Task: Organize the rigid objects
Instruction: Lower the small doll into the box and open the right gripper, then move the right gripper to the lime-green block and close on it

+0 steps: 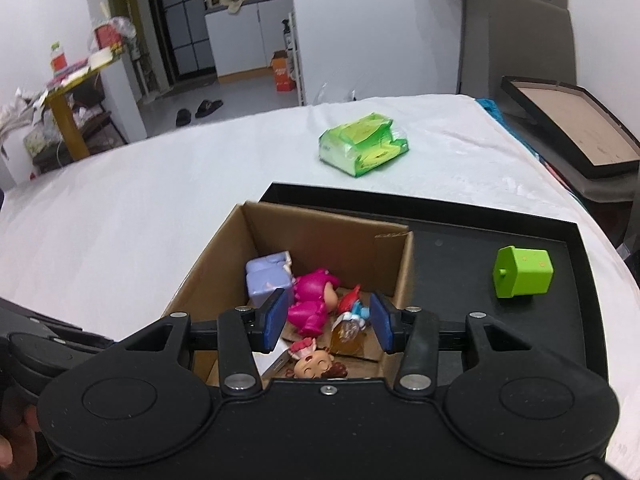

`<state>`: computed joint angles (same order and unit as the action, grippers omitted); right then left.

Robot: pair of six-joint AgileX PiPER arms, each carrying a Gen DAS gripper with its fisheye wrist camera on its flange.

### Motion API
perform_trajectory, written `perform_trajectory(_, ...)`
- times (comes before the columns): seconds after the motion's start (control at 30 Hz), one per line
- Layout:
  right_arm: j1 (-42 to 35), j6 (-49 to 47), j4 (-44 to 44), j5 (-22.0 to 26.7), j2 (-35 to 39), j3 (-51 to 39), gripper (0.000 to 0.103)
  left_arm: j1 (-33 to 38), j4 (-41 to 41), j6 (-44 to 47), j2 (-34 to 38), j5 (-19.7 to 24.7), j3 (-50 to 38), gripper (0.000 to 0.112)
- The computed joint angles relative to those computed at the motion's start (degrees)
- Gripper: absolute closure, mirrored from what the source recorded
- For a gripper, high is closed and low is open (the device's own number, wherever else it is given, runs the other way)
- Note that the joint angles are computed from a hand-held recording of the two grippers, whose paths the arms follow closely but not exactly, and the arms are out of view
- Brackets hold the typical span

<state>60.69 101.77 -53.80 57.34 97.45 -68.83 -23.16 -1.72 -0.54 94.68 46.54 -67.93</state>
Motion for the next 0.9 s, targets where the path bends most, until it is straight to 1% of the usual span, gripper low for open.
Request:
perform_trajectory(0.27, -0.65, 4.37, -1.24, -0.36, -3.43, 5.44, 0.056, -1.69, 3.68, -4.98, 1.92, 1.95, -3.06, 0.096)
perform_trajectory(0.43, -1.92, 6.22, -2.3, 0.38, -5.77, 8.94, 0.045, -3.15, 6.55, -7.83, 3.8, 3.09, -5.53, 0.091)
perform_trajectory(0.53, -4.28, 4.75, -1.24, -1.49, -7.47, 11.84, 0.045, -3.77, 8.13, -8.84, 4.65, 3.26, -6.93, 0.085)
perform_trajectory(0.6, -6.02, 4.07, -0.9, -3.0, -8.81, 14.22, 0.045, -3.87, 8.59, -9.5, 5.51, 3.55, -8.03, 0.078)
perform_trajectory(0.67, -7.81, 2.56, -0.19, -4.08, -9.46, 15.78, 0.044, -3.94, 8.9, -9.98, 6.62, 4.03, -9.38, 0.074)
perform_trajectory(0.73, -9.8, 0.71, 0.09, -5.54, -9.95, 17.08, 0.039, -4.07, 9.41, -10.59, 7.52, 4.39, -10.49, 0.072)
perform_trajectory(0.87, -13.95, -1.29, 0.43, -8.83, -10.69, 19.54, 0.033, -4.69, 10.54, -12.14, 9.66, 5.17, -12.85, 0.067)
perform_trajectory(0.9, -14.93, -1.34, 0.39, -9.56, -10.78, 20.12, 0.028, -4.98, 10.89, -12.52, 10.19, 5.36, -13.42, 0.067)
